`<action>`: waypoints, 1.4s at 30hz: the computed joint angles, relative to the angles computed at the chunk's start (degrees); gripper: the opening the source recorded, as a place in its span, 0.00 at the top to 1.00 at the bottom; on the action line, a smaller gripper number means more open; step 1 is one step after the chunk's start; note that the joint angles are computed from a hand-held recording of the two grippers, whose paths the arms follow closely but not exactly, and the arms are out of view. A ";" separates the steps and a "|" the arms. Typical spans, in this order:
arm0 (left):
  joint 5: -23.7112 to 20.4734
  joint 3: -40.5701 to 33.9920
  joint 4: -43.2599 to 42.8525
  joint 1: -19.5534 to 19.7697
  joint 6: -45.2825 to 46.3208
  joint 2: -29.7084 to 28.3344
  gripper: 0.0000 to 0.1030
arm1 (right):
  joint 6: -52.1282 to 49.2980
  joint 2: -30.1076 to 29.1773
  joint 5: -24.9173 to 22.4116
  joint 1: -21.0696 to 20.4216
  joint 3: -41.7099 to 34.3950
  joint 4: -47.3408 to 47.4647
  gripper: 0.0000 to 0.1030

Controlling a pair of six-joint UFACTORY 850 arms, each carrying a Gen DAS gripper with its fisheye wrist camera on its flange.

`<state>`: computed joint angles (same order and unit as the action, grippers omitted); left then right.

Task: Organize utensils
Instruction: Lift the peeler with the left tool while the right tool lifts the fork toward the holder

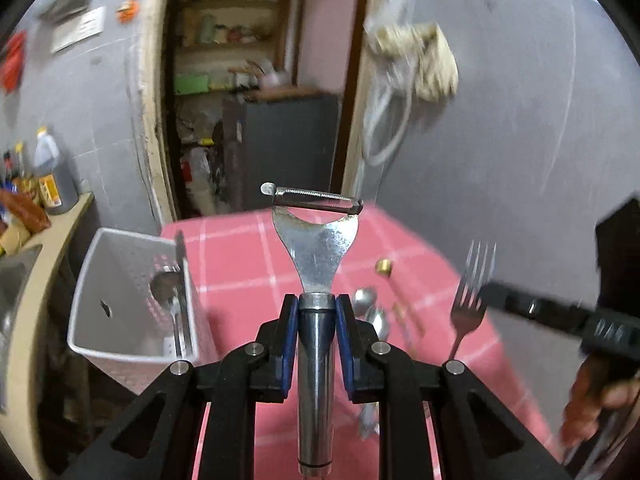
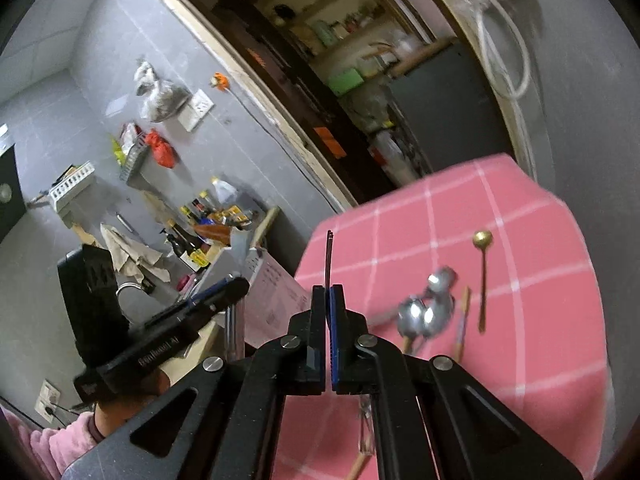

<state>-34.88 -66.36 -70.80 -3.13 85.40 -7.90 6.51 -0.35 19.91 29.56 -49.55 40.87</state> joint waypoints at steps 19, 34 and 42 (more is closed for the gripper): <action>-7.61 -8.39 -32.89 9.15 10.52 -7.75 0.83 | 28.44 -15.56 8.64 -0.51 -21.67 -35.39 0.98; -8.56 -5.53 -38.71 9.99 21.11 -10.69 0.82 | 38.68 -23.07 3.34 -0.68 -25.21 -42.52 0.98; -6.90 -4.25 -35.00 10.22 21.88 -10.26 0.82 | 42.36 -24.00 0.84 -0.67 -25.18 -45.58 0.98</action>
